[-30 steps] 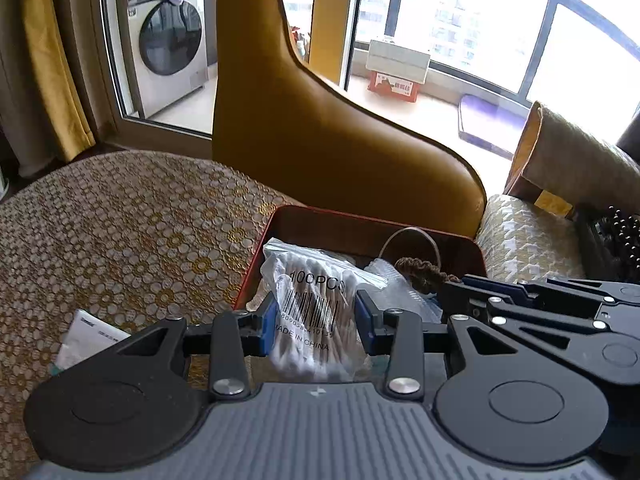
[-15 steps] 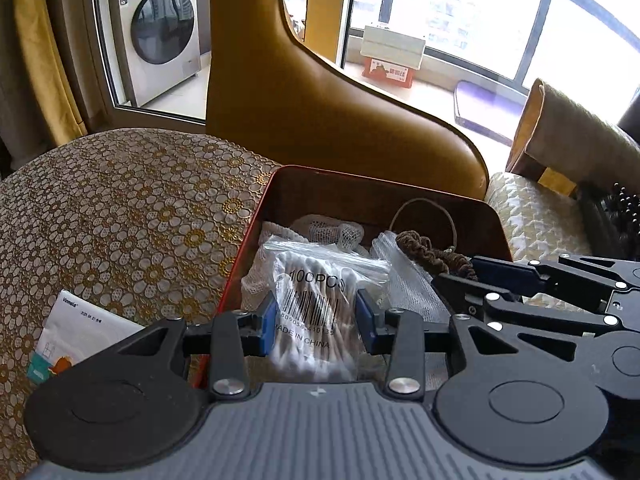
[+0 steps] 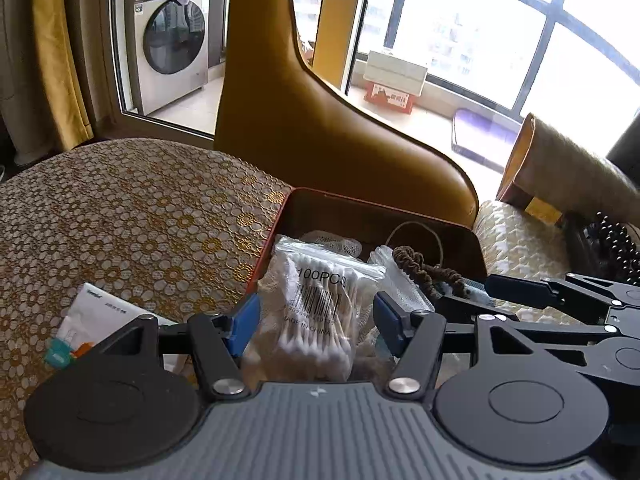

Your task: Organize soft objects

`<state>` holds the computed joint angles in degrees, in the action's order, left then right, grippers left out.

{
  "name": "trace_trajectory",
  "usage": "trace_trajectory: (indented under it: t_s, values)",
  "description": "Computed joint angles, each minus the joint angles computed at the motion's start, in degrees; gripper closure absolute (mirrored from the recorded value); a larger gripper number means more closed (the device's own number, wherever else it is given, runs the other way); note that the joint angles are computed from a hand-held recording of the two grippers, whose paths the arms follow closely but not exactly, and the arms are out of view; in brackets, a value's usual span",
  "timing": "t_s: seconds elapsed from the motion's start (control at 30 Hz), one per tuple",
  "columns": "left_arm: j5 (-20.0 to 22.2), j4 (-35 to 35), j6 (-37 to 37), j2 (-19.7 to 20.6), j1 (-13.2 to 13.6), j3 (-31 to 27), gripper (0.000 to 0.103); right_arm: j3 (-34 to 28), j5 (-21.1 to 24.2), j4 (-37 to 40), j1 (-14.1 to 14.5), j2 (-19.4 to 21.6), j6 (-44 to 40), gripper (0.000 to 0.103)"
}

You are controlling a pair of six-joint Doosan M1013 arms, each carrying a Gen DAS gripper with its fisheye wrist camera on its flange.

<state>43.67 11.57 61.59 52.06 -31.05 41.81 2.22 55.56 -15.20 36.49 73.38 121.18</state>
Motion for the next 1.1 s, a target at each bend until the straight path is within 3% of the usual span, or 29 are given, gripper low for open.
trace_trajectory:
  t_s: [0.17, 0.5, 1.1]
  values:
    - [-2.4, 1.9, -1.9, -2.8, -0.3, 3.8, 0.041, 10.1, -5.8, -1.1, 0.6, -5.6, 1.0, 0.045]
    - [-8.5, 7.1, -6.4, -10.2, -0.9, 14.2, 0.041, 23.1, -13.4, -2.8, 2.3, -13.4, 2.4, 0.043]
    - [-17.2, 17.0, -16.4, -22.3, -2.3, 32.5, 0.041, 38.8, -23.4, -15.0, 6.3, -22.4, 11.7, 0.04]
